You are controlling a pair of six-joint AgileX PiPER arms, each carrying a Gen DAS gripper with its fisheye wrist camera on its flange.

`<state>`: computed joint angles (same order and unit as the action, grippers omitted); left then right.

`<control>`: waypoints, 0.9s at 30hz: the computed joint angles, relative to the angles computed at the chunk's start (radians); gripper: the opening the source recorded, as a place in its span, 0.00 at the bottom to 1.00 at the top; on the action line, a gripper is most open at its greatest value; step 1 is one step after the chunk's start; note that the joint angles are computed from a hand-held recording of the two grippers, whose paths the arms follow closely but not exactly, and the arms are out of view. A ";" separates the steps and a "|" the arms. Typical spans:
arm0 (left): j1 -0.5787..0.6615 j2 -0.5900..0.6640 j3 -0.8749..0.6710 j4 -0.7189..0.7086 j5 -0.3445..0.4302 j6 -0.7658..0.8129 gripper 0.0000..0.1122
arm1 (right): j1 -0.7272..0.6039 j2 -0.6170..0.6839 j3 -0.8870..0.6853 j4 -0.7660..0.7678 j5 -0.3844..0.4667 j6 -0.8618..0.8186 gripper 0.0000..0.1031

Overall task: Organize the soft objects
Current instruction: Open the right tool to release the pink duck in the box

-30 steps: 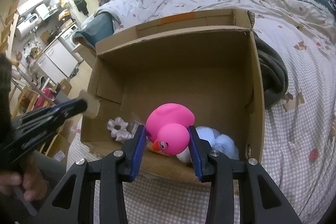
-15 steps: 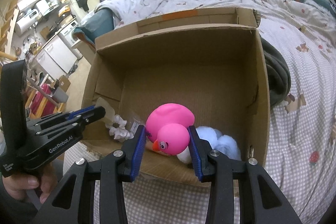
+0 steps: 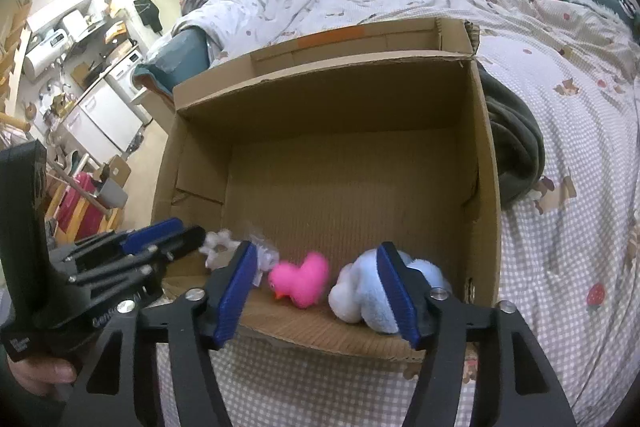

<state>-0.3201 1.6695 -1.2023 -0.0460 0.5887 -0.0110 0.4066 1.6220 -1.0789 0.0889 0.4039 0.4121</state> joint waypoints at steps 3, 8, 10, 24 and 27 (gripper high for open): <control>-0.014 -0.023 0.024 0.060 -0.042 -0.062 0.65 | -0.014 -0.001 0.004 0.018 0.001 -0.008 0.72; -0.016 -0.012 0.016 0.078 -0.027 -0.076 0.65 | -0.035 -0.002 0.010 0.051 0.006 -0.024 0.74; -0.013 -0.009 0.013 0.073 -0.024 -0.073 0.65 | -0.033 -0.006 0.014 0.045 0.004 -0.016 0.74; -0.004 -0.040 0.045 0.095 -0.040 -0.087 0.65 | -0.011 -0.011 0.015 -0.064 0.015 0.089 0.74; 0.004 -0.074 0.069 0.094 -0.056 -0.087 0.65 | -0.019 -0.034 0.038 -0.064 0.005 0.103 0.74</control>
<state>-0.3164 1.5952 -1.1329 0.0477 0.5330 -0.0979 0.3872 1.5883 -1.0405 0.0244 0.4092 0.5147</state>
